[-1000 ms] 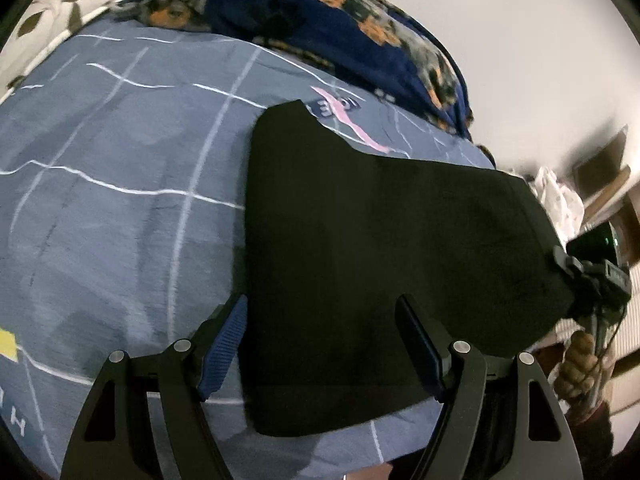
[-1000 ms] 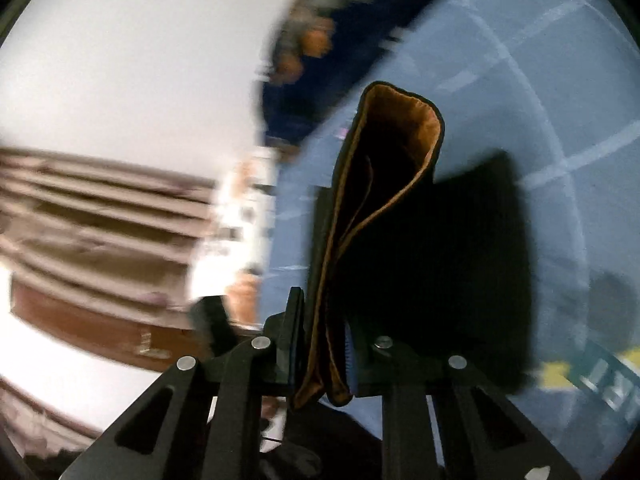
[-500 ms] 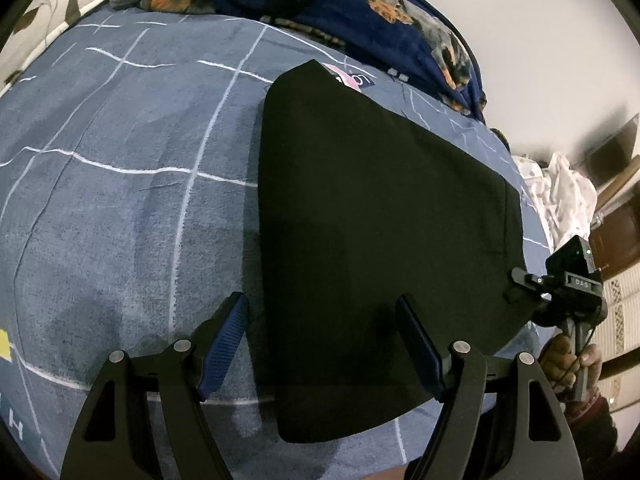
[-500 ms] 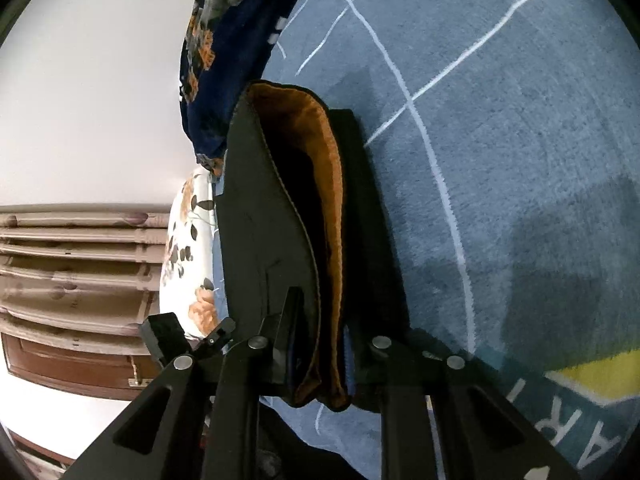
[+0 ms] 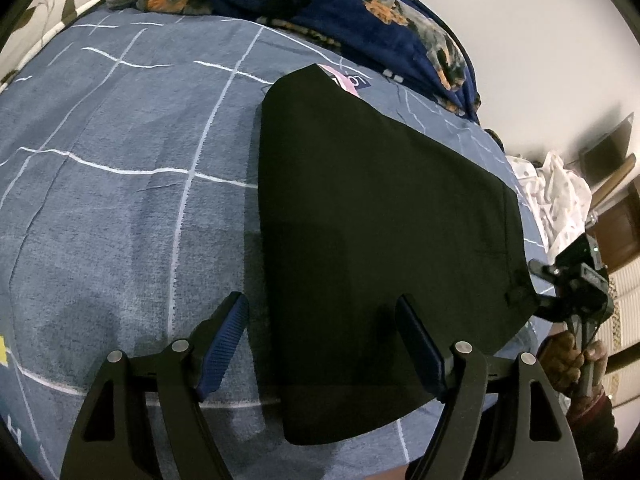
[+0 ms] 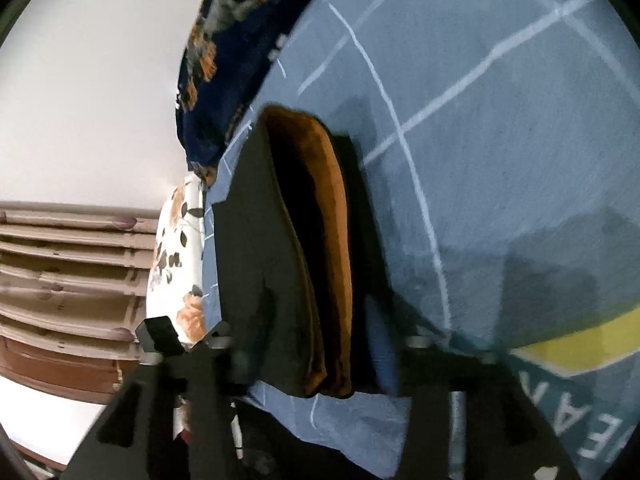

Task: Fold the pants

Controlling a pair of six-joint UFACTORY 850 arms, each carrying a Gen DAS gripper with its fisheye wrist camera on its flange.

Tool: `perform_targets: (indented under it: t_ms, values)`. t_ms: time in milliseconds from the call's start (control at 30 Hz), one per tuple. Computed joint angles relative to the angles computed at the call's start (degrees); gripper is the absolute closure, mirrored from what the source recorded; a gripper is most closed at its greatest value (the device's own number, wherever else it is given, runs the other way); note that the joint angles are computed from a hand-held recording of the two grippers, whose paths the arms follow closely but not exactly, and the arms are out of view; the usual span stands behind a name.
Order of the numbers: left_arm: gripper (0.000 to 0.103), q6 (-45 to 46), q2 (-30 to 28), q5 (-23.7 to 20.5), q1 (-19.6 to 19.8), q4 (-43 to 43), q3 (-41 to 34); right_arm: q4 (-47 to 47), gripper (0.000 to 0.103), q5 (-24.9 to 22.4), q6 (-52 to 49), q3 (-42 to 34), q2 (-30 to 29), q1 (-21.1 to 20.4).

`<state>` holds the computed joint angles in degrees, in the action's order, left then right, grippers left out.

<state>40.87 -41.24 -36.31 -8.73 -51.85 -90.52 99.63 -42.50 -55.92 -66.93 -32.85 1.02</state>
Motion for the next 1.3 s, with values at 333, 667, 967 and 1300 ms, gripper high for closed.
perform_targets:
  t_ms: [333,667,967,1300]
  values:
    - [0.025,0.6,-0.1,0.0,-0.1,-0.6,0.0,-3.8,0.044,4.0,-0.6,-3.6,-2.1,0.5]
    - [0.022,6.1,0.4,0.8,-0.6,-0.3,0.8,-9.3,0.043,-2.1,-9.5,-9.9,-6.7,1.9]
    - [0.022,8.5,-7.1,-12.2,1.8,-1.1,-10.6,-11.2,0.046,-5.2,-6.6,-10.4,-7.5,0.6]
    - [0.027,6.8,-9.4,-7.7,-1.6,9.7,-15.9,-13.2,0.063,0.8,-4.4,-9.8,-6.0,2.2]
